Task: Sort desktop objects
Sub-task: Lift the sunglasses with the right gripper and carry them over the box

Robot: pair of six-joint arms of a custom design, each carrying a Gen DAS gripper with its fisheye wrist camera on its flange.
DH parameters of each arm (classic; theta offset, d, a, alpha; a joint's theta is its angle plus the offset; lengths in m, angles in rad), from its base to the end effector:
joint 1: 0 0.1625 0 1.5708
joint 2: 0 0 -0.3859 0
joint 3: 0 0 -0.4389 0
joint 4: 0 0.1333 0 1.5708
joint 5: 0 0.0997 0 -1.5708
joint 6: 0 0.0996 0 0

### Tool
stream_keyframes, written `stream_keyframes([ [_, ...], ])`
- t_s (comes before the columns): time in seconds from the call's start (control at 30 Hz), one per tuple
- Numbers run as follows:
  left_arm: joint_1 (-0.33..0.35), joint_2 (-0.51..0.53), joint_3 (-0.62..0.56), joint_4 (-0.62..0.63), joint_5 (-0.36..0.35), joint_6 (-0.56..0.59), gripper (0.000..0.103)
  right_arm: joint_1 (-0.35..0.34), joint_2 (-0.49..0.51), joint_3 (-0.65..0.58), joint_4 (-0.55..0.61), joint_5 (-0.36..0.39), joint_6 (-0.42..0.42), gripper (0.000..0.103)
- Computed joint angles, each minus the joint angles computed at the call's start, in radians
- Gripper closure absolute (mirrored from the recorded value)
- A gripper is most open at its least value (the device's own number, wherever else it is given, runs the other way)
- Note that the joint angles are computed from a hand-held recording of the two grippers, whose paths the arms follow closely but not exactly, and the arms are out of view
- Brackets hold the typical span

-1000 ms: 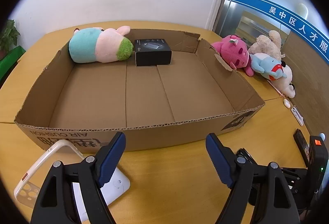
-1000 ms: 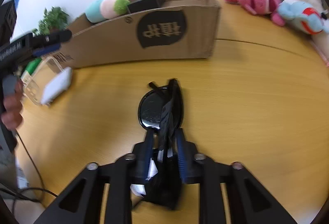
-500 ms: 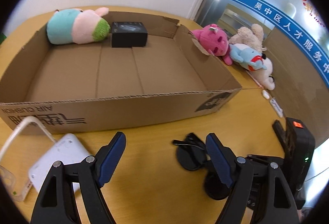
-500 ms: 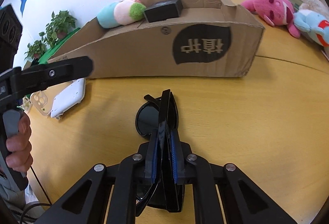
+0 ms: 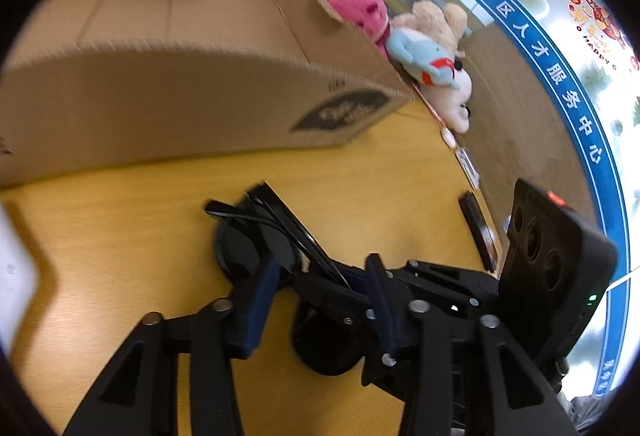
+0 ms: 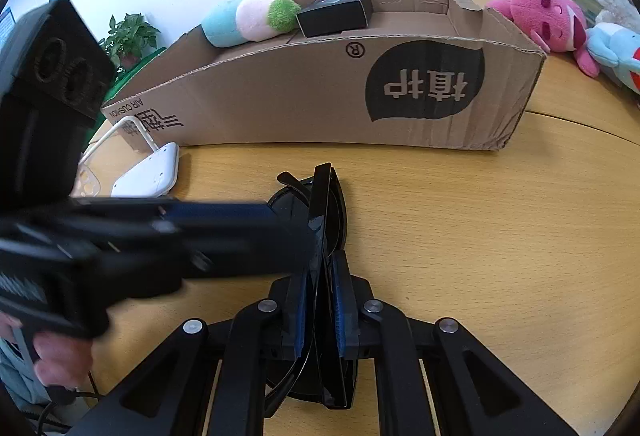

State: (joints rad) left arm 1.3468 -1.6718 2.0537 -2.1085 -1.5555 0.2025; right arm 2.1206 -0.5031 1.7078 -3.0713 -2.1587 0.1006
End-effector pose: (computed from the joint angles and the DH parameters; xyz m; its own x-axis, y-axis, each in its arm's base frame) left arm 0.0243 -0.5002 0.3000 -0.9114 0.4090 -0.0460 0.4111 0.8993 -0.1490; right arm 0.3878 -0.4833 -0.1115 -0.8401 -0.2135 0.4986 -0.4176 0.8413 -0.3433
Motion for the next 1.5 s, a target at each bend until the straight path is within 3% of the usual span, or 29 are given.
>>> stream_keyframes([
  [0.17,0.000,0.012,0.004,-0.008,0.013,-0.004,0.081,-0.002,0.003,-0.003,0.002,0.019,-0.010,0.093],
  [0.37,0.014,0.014,0.001,-0.008,-0.009,-0.003,0.084,-0.008,-0.001,0.001,0.005,0.043,-0.022,0.092],
  [0.43,0.015,0.015,0.001,-0.010,-0.008,-0.003,0.087,-0.007,-0.011,0.016,-0.005,0.052,-0.022,0.090],
  [0.53,0.012,0.013,0.003,-0.017,-0.003,0.001,0.090,0.000,-0.024,0.032,0.002,0.036,-0.019,0.075],
  [0.6,0.012,0.013,0.004,-0.018,-0.001,0.001,0.091,-0.004,-0.029,0.040,0.019,0.054,-0.009,0.074],
  [0.83,0.000,0.001,0.010,-0.023,0.015,0.013,0.091,-0.007,-0.029,0.039,0.014,0.077,-0.015,0.082],
  [0.9,-0.008,-0.013,0.019,-0.027,0.023,0.029,0.092,-0.001,-0.032,0.046,-0.008,0.088,-0.035,0.091],
  [1.23,-0.073,-0.132,0.058,-0.047,0.037,0.073,0.096,0.043,-0.045,0.038,-0.064,0.092,-0.088,0.093],
  [1.5,-0.142,-0.162,0.019,-0.121,0.044,0.123,0.096,0.106,-0.032,-0.057,-0.135,0.045,-0.241,0.094],
])
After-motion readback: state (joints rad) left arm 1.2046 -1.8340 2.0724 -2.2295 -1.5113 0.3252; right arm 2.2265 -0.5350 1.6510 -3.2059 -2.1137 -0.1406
